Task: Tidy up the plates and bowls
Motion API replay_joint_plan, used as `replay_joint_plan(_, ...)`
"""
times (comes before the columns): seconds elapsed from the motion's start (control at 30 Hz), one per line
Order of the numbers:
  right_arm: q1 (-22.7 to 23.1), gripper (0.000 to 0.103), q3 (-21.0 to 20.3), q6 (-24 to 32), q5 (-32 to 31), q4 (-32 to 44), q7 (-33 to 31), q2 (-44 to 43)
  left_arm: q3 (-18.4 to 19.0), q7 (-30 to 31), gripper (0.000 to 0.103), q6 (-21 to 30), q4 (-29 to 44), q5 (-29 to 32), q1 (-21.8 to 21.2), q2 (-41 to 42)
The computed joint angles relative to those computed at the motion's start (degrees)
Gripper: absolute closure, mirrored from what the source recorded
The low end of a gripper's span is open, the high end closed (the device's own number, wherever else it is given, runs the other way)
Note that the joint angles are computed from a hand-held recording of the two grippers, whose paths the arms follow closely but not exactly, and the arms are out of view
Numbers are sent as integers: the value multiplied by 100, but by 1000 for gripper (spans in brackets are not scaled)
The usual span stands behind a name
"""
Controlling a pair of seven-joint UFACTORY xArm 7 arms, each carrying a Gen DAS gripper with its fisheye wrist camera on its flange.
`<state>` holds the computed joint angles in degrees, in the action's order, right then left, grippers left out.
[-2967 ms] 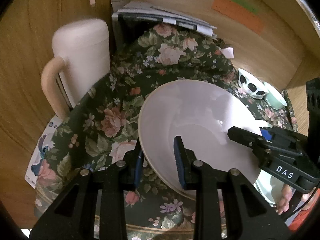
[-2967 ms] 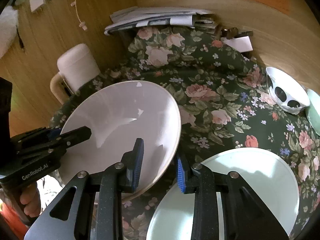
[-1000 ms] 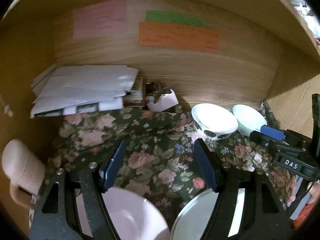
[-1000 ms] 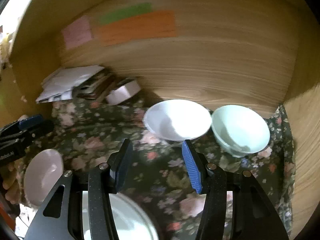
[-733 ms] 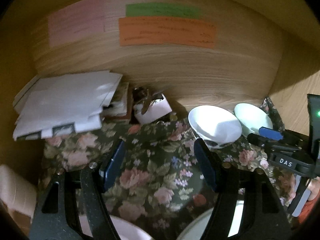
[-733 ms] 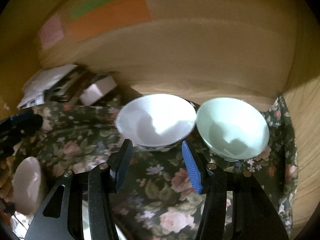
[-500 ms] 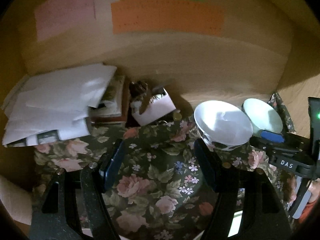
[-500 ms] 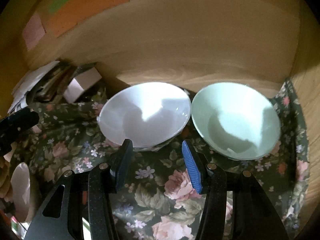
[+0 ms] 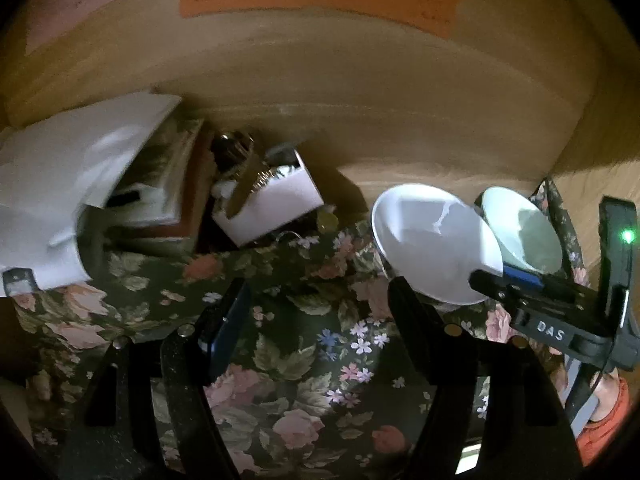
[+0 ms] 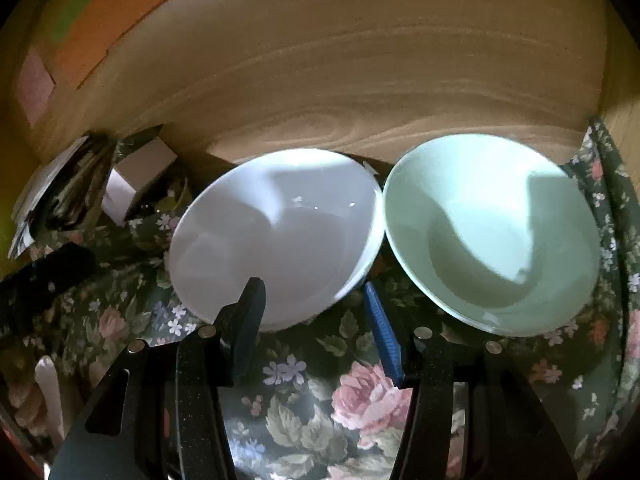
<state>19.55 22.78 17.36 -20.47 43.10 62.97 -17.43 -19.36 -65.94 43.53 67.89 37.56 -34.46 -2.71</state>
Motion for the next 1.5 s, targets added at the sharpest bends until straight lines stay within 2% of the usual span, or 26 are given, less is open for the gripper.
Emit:
replay_joint_plan(0.17,383,58,-337,-46,566,103,-622,359,4,88,33,8,18,-51,-56,94)
replay_joint_plan(0.3,387,73,-245,236,322,223,-717,387,25,163,33,-56,10,-136,-94,148)
replay_joint_plan(0.43,710,84,-482,113,870,112,-1351,302,48,330,33,102,152,-324,-150,299)
replay_joint_plan(0.67,957,86,-359,395,1187,20,-1892,12,129,696,33,188,209,-929,-242,377)
replay_joint_plan(0.87,834,83,-69,613,1037,-180,-1551,-413,106,752,33,540,277,-962,-347,458)
replay_joint_plan(0.93,910,78,25,594,1141,-445,-1315,-805,123,814,39,579,245,-1065,-354,443)
replay_joint_plan(1.1,822,77,76,638,1146,-543,-1192,-1012,146,895,54,748,403,-1193,-393,629)
replay_joint_plan(1.27,727,77,68,368,1135,-371,-1179,-562,221,1065,72,695,536,-1435,-450,890)
replay_joint_plan(1.33,769,77,43,328,1125,-357,-1220,-484,256,1136,83,547,545,-1539,-456,964)
replay_joint_plan(1.43,742,78,67,238,1034,-323,-1175,-384,296,1158,88,400,547,-1532,-505,1029)
replay_joint_plan(1.5,757,80,54,182,1018,-309,-1168,-331,314,1128,89,424,584,-1449,-559,1054)
